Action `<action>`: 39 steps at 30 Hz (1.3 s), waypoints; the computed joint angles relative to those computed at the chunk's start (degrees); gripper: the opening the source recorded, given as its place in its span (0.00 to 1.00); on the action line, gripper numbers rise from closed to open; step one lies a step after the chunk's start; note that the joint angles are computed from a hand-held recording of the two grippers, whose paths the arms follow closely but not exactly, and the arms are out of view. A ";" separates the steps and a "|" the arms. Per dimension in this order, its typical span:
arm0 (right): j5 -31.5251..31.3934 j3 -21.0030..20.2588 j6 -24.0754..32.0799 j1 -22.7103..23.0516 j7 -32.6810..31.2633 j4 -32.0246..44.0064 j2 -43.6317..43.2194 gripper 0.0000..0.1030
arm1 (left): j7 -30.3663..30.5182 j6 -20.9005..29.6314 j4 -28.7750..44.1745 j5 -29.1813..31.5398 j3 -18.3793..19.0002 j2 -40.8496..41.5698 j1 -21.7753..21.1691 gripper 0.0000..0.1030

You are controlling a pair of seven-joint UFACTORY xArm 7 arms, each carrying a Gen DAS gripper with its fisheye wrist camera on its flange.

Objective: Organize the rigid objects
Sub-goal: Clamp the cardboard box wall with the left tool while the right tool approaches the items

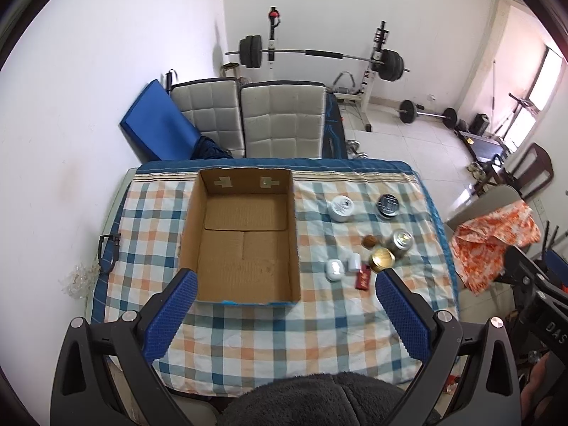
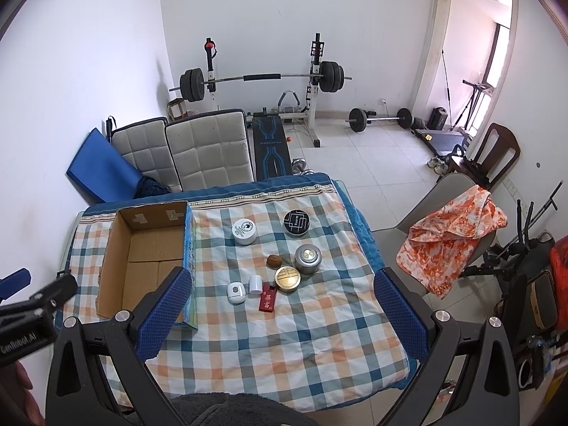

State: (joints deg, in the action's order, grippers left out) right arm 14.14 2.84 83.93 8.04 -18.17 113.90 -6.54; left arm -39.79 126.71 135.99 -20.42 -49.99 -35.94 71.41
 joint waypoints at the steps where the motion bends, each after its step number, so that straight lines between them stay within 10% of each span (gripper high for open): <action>1: -0.64 0.35 -0.64 0.08 0.81 -0.59 0.41 1.00 | 1.09 -1.61 -4.04 0.45 2.21 -1.14 -2.12 1.00; 18: -16.95 4.65 -9.45 6.54 8.68 -14.44 10.91 1.00 | 7.74 -20.66 -64.44 12.95 24.67 -15.10 -30.20 1.00; 33: -21.02 4.63 -9.12 11.11 14.62 -17.56 20.01 1.00 | 8.58 -28.48 -90.34 17.86 40.68 -17.45 -41.94 0.98; 39: -22.62 4.41 -7.54 12.96 15.84 -14.03 23.61 1.00 | 7.88 -30.97 -93.93 15.58 46.94 -16.10 -46.69 0.47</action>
